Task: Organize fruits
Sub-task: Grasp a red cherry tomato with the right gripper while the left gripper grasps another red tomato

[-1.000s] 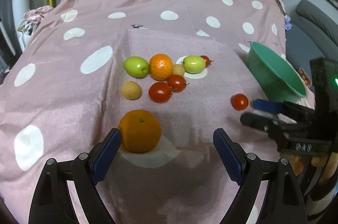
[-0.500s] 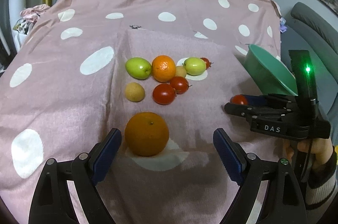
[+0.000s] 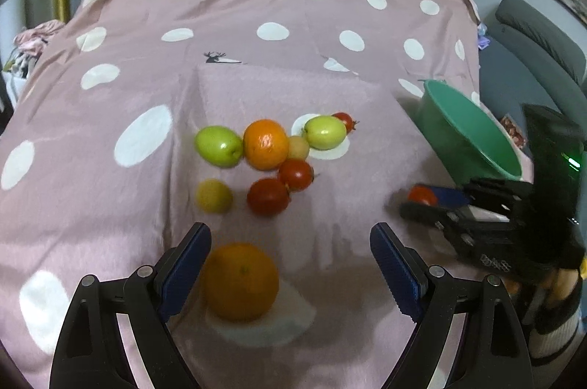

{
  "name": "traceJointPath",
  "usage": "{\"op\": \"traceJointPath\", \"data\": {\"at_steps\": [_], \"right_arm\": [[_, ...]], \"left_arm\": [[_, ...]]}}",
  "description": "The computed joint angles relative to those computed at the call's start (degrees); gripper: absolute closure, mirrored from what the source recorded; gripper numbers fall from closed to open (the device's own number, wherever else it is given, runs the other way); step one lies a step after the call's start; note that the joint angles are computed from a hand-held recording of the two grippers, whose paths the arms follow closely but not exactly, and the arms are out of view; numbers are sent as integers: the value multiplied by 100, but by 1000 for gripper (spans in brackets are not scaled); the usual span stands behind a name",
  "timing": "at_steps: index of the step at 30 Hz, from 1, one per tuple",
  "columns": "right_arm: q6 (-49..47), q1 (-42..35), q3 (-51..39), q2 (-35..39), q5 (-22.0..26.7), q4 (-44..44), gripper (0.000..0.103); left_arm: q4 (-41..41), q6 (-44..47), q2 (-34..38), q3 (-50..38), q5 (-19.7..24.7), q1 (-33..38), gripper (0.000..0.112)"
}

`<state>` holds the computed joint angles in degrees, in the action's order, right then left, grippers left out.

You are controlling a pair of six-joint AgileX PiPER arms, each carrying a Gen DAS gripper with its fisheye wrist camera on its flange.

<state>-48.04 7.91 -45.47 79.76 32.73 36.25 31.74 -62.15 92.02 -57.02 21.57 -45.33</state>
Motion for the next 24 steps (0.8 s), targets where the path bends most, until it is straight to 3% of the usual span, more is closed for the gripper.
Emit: {"op": "traceJointPath", "data": {"at_steps": [5, 8, 10, 17, 24], "right_arm": [[-1117, -354, 322, -243, 311, 1029, 74], [-1261, -428, 382, -268, 355, 1181, 74], [-1434, -555, 415, -274, 474, 1357, 74], [-1700, -740, 402, -192, 654, 1603, 74], [-1711, -799, 381, -142, 703, 1628, 74]], "left_arm": [[-1085, 1356, 439, -567, 123, 235, 27], [-1050, 1511, 695, -889, 396, 211, 31], [-1240, 1774, 860, -1095, 546, 237, 41], [-1625, 2242, 1155, -1404, 701, 404, 47], [-1824, 2511, 1375, -1572, 921, 502, 67]]}}
